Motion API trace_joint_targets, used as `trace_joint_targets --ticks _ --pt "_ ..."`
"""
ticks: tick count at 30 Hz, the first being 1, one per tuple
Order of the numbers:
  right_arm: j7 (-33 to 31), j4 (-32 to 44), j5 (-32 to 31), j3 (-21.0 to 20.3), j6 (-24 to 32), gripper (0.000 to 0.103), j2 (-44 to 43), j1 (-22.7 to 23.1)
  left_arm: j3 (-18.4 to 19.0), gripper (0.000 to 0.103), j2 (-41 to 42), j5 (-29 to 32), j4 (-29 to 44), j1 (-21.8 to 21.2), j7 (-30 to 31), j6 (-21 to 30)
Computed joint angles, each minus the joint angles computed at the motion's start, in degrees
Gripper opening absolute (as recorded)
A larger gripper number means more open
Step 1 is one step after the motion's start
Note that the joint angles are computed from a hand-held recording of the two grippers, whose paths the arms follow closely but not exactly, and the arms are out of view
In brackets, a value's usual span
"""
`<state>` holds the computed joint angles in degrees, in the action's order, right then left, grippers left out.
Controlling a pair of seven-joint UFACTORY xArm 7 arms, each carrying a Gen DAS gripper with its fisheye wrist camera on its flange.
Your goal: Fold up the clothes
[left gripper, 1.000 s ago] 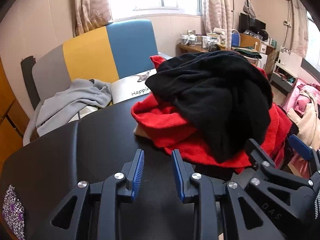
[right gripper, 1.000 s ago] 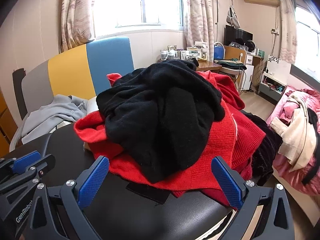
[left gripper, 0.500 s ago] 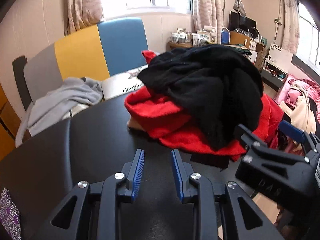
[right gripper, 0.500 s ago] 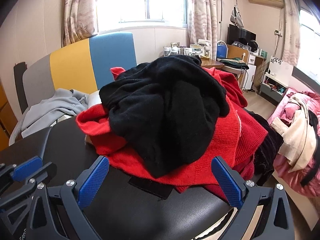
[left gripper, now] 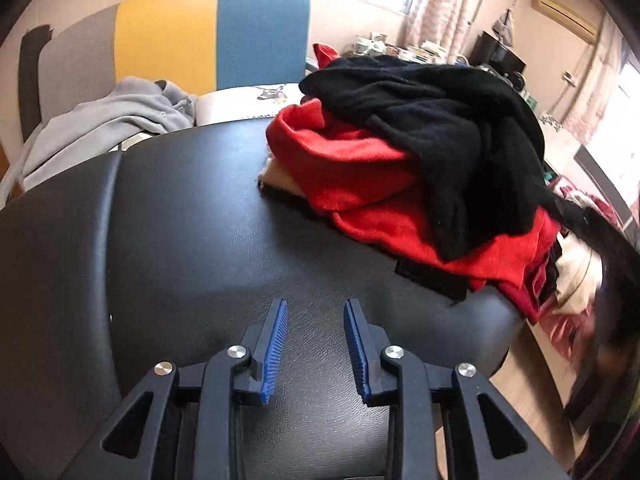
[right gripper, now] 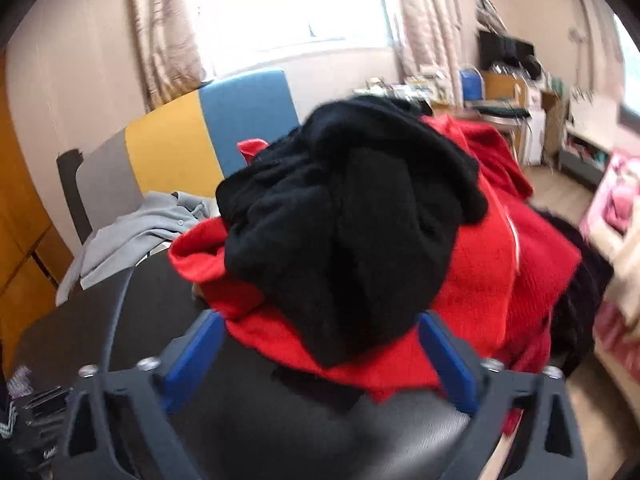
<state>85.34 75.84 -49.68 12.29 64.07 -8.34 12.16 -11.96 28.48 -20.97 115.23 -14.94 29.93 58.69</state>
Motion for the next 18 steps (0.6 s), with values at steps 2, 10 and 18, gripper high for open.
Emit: trace_joint_targets --ticks 2,10,18 --pt "-3.33 2.03 -1.00 -0.92 -0.01 0.069 1.39 -0.71 -0.03 0.029 0.02 0.07 -0.58 0.41 1.42 -0.33" --pt "-26.85 21.59 -8.12 -6.39 9.63 0.100 13.60 -0.55 0.66 0.029 4.65 0.02 5.30 1.51 -0.71 3.29" --pt "-33.03 26.93 3.19 -12.19 10.67 0.017 18.57 0.14 0.85 0.029 5.98 0.19 7.07 2.89 -3.21 5.06"
